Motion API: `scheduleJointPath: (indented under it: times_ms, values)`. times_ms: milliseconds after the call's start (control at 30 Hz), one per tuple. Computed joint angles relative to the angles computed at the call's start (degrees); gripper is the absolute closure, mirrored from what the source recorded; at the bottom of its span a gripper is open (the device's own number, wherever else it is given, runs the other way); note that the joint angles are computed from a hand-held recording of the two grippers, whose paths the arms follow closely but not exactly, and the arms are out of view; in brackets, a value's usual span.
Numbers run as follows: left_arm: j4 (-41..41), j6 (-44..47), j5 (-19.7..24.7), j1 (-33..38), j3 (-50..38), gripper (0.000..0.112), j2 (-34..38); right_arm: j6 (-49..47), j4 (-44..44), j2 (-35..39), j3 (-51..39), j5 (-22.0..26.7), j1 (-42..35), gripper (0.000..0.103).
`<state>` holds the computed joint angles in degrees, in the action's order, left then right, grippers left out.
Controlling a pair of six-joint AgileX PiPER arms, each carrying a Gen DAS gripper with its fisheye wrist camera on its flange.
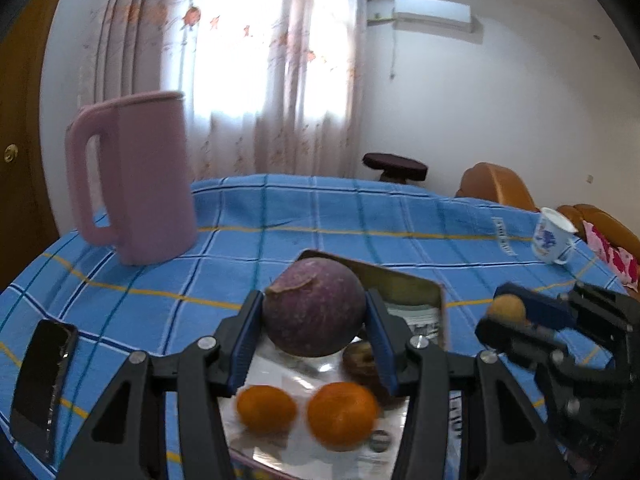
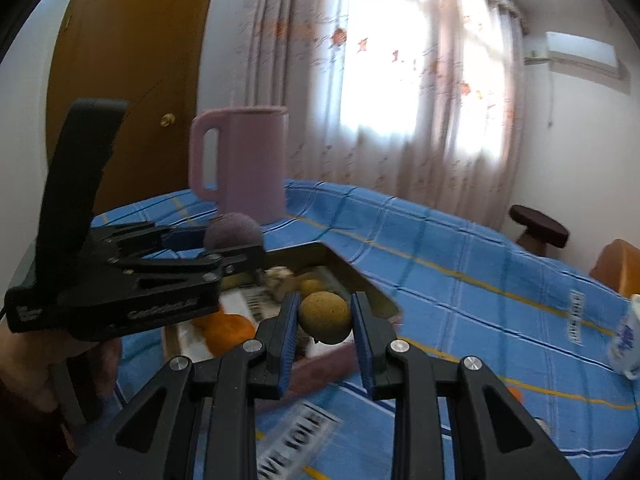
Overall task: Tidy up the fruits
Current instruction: 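Carry the purple and brown fruits over the tin box and open both grippers, then grasp an orange with the left gripper while the right grasps a wrapped roll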
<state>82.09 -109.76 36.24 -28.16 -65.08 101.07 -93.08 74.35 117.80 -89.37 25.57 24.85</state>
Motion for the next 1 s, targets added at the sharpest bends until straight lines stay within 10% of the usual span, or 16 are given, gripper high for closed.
scheduleJointPath:
  times_ms: [500,633,1000]
  values:
    - [-6.0,6.5,-4.0,4.3,1.5,0.059,-0.1,25.2,-26.1,6.5,-9.0,4.7,5.2,0.075]
    - [-3.7,4.2,-2.7,3.0,2.0,0.049,-0.7,24.9,-25.2,5.8,-8.3,4.1,4.6,0.055]
    - [-0.9,3.8,1.0,-4.6,-3.0,0.033,0.2,5.9,-10.4,-3.5,5.4,-1.4,-7.4,0.054]
